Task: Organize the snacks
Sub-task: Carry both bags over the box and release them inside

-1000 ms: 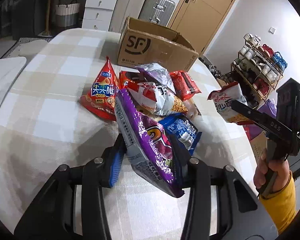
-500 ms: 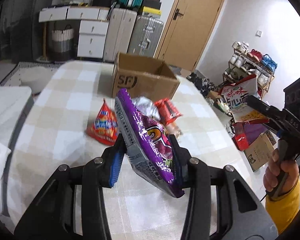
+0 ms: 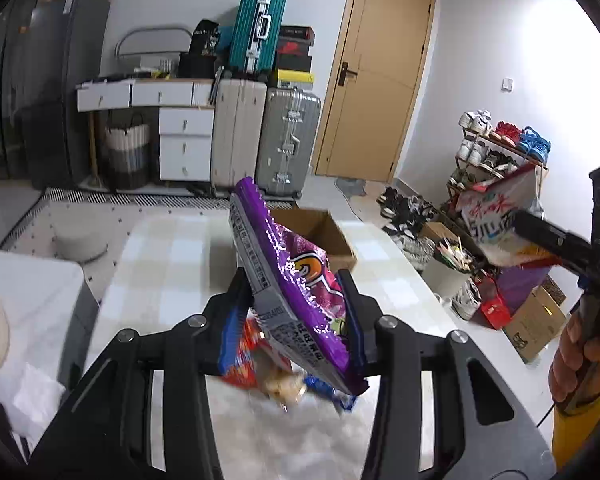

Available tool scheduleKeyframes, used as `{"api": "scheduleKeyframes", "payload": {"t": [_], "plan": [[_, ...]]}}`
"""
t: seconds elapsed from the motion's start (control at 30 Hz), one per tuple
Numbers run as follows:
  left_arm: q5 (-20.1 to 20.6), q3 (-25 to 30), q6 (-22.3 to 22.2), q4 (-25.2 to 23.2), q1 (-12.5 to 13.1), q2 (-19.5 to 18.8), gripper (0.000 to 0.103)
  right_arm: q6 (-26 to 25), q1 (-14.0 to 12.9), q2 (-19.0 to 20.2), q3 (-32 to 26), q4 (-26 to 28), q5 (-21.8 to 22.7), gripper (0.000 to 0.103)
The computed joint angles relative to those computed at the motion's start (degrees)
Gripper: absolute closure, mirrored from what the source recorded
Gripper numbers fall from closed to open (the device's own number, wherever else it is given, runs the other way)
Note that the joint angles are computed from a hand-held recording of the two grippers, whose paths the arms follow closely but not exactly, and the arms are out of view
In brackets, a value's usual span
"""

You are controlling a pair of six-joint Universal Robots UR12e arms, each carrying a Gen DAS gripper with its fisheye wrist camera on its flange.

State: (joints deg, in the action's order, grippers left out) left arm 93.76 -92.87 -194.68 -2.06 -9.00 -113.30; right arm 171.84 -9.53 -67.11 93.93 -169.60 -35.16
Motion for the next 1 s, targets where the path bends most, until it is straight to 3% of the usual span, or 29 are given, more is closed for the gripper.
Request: {"api": "scheduleKeyframes", "payload": {"t": [0.23, 0.53, 0.77, 1.0], "plan": [[5.72, 8.39, 0.78, -7.23, -0.26, -2.75, 0.064, 0.22, 2.46, 3.42, -5.8, 1.45, -3.68, 0.054], [0.25, 19.69, -0.06, -17.12, 1.44, -10.29, 0.064, 1.07, 5.06, 12.02, -17.18, 9.49, -6.59, 0.054], [0.09, 29.78, 0.3, -24.43, 1.75, -17.79, 0.064, 1.63, 6.24, 18.3, -25.37, 16.24, -8.76, 0.054], [-0.98, 44.5, 1.14, -34.03, 2.36, -27.79, 0.066, 2.08, 6.81, 23.65, -32.17, 21.49, -10.71, 0.054]]}}
